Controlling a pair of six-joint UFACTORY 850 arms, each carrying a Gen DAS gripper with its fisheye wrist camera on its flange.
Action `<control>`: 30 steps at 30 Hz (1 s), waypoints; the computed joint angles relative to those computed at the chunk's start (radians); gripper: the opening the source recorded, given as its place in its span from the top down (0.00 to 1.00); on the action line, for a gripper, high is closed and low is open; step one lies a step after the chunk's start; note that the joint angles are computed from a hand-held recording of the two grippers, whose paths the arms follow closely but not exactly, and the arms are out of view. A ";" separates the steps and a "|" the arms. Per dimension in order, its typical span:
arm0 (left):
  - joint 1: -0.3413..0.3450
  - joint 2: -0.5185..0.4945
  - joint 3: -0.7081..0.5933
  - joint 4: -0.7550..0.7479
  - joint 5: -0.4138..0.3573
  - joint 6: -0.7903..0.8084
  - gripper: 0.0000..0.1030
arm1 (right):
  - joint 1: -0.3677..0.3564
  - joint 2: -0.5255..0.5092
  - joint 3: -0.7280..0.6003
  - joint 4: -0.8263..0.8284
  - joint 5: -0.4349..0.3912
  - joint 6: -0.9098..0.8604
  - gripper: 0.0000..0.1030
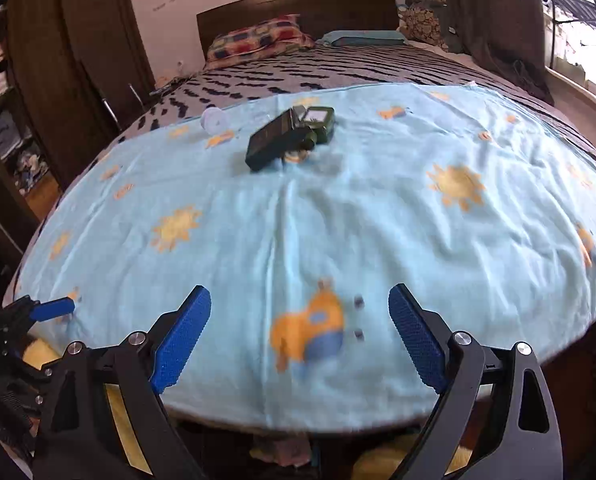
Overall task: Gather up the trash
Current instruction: 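Raise both grippers back over the bed sheet, then grasp the black product box with the right gripper while the left grasps the white spool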
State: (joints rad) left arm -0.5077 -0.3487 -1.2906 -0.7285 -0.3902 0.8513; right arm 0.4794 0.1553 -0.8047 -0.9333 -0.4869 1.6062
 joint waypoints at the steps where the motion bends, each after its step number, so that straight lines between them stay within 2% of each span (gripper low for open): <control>1: 0.001 -0.012 -0.024 0.021 0.007 -0.021 0.08 | -0.015 -0.024 -0.014 -0.014 0.017 0.006 0.12; 5: 0.009 -0.068 -0.122 0.084 0.024 -0.080 0.08 | -0.085 -0.114 -0.085 -0.001 0.109 -0.028 0.12; 9: 0.014 -0.156 -0.252 0.190 0.019 -0.188 0.08 | -0.129 -0.219 -0.172 0.042 0.167 -0.084 0.13; 13: 0.016 -0.261 -0.404 0.310 -0.010 -0.310 0.08 | -0.175 -0.324 -0.263 0.176 0.230 -0.226 0.26; 18: 0.015 -0.358 -0.556 0.418 -0.036 -0.406 0.08 | -0.226 -0.419 -0.335 0.507 0.297 -0.528 0.31; 23: 0.016 -0.467 -0.734 0.515 -0.080 -0.494 0.08 | -0.241 -0.464 -0.377 0.564 0.307 -0.591 0.31; 29: 0.017 -0.627 -0.997 0.574 -0.169 -0.560 0.08 | -0.249 -0.491 -0.409 0.573 0.310 -0.642 0.61; 30: 0.017 -0.669 -1.067 0.571 -0.204 -0.563 0.08 | -0.252 -0.493 -0.410 0.592 0.319 -0.665 0.70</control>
State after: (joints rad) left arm -0.4904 -1.0174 -2.3574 -0.1579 -0.5940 0.2887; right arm 0.2271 -0.3372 -1.2145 -0.3412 -0.1684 0.9407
